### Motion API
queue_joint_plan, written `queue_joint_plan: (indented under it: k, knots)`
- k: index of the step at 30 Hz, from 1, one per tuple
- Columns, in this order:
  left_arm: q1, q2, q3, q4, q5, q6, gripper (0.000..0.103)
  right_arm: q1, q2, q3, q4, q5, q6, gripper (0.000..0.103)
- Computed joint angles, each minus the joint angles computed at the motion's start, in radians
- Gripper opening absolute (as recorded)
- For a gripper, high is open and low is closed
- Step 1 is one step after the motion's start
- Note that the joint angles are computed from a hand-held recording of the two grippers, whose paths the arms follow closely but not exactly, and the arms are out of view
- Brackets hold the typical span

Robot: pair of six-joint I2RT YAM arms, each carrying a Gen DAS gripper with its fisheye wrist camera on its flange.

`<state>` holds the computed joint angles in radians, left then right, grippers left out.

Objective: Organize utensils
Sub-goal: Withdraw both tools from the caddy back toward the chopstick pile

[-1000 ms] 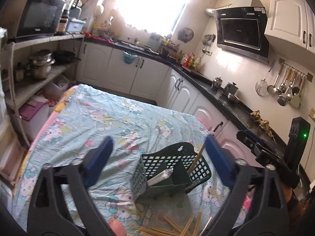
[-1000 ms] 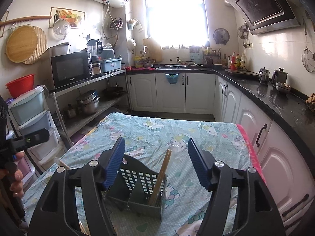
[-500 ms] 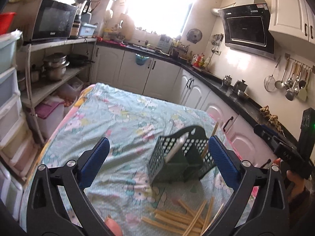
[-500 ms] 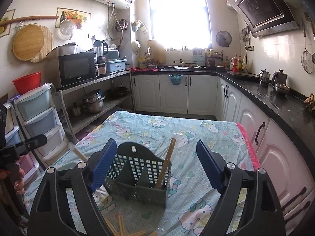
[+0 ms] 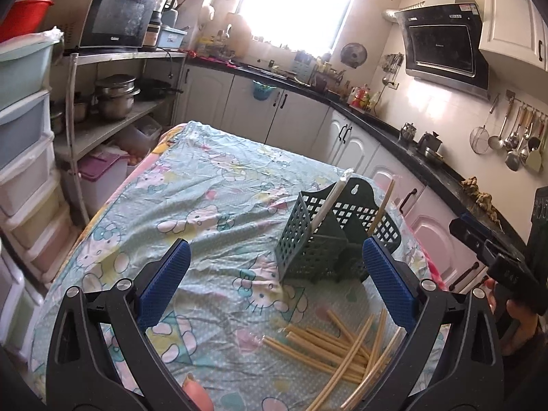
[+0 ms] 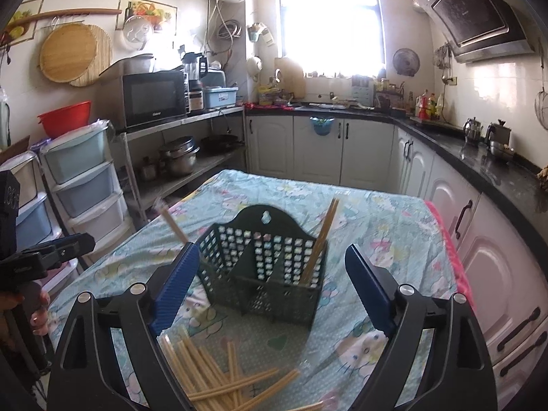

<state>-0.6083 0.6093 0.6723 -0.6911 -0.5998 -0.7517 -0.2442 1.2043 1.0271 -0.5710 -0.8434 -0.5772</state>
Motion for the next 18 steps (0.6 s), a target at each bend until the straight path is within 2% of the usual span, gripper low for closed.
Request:
queue_joint_plan:
  k: [5, 18]
  knots:
    - [-0.065, 0.001, -0.012, -0.033, -0.04, -0.058, 0.092, 0.006, -0.028, -0.039, -0.034, 0.017, -0.056, 0.084]
    - [-0.113, -0.004, -0.08, -0.043, -0.021, -0.132, 0.092, -0.012, -0.088, -0.135, -0.092, 0.039, -0.172, 0.084]
